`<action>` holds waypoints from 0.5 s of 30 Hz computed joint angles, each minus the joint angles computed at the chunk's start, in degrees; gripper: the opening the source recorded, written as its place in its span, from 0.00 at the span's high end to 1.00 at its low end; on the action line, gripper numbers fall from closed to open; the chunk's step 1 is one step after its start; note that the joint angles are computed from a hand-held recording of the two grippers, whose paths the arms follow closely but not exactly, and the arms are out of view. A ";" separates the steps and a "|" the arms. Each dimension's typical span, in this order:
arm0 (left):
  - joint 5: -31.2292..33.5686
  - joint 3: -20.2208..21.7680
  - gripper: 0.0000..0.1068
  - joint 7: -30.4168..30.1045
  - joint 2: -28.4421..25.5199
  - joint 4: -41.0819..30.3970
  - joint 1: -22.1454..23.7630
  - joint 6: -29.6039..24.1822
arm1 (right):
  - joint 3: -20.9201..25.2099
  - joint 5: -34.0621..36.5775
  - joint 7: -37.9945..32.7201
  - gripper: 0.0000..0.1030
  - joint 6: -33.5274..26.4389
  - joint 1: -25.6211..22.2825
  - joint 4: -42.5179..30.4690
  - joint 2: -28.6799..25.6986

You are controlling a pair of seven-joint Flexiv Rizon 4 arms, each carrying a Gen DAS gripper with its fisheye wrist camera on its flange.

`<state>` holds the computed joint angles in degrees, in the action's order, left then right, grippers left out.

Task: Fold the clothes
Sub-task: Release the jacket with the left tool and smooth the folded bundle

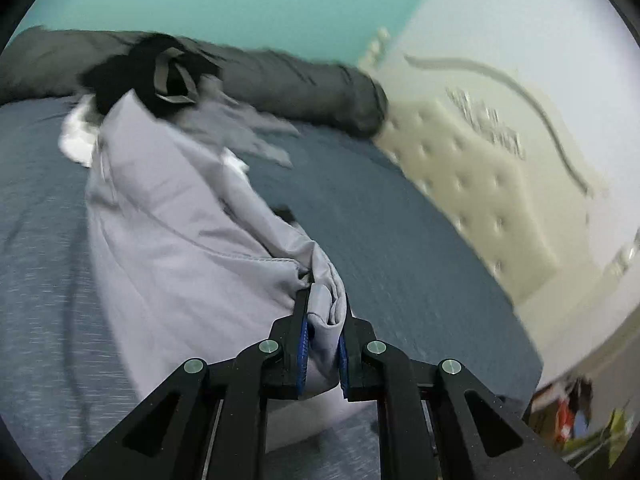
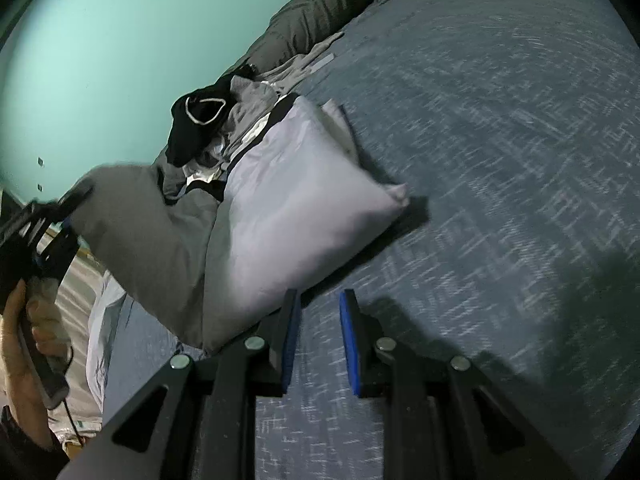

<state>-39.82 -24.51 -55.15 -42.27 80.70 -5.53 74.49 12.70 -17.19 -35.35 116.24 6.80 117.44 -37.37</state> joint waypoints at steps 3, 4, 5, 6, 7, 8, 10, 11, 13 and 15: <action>7.22 7.31 0.87 -5.63 -4.99 -8.15 -6.84 -6.78 | 0.37 0.11 0.78 0.81 0.47 -0.97 0.36 -0.10; 9.94 9.39 0.86 -6.89 -6.51 -10.68 -8.72 -9.19 | 0.47 0.09 1.06 0.81 0.67 -1.24 0.40 -0.18; 12.05 10.48 0.84 -7.33 -7.38 -12.24 -9.79 -11.04 | 0.50 -0.03 1.21 0.81 0.77 -1.34 0.41 -0.22; 14.07 11.48 0.82 -7.68 -8.27 -13.89 -10.84 -12.92 | 0.50 -0.18 1.32 0.81 0.83 -1.38 0.40 -0.26; 15.57 11.78 0.79 -7.37 -8.53 -14.56 -11.39 -13.89 | 0.50 -0.33 1.41 0.81 0.89 -1.42 0.39 -0.30; 15.45 10.54 0.76 -6.40 -7.75 -13.35 -10.68 -13.23 | 0.58 -0.60 1.51 0.81 0.88 -1.49 0.29 -0.41; 14.73 8.26 0.62 -4.22 -6.17 -10.90 -9.36 -11.91 | 0.63 -1.04 1.63 0.81 0.87 -1.55 0.05 -0.60; 13.45 6.62 0.57 -3.02 -5.23 -9.27 -8.20 -10.63 | 0.57 -1.13 1.67 0.81 0.91 -1.52 -0.01 -0.63; 11.57 5.94 0.47 -2.69 -2.96 -5.46 -6.25 -7.93 | 0.32 -1.00 1.75 0.81 1.06 -1.25 -0.11 -0.70; 9.66 5.18 0.47 -2.35 -0.87 -2.04 -4.26 -5.46 | 0.09 -0.89 1.77 0.81 1.09 -0.99 -0.15 -0.73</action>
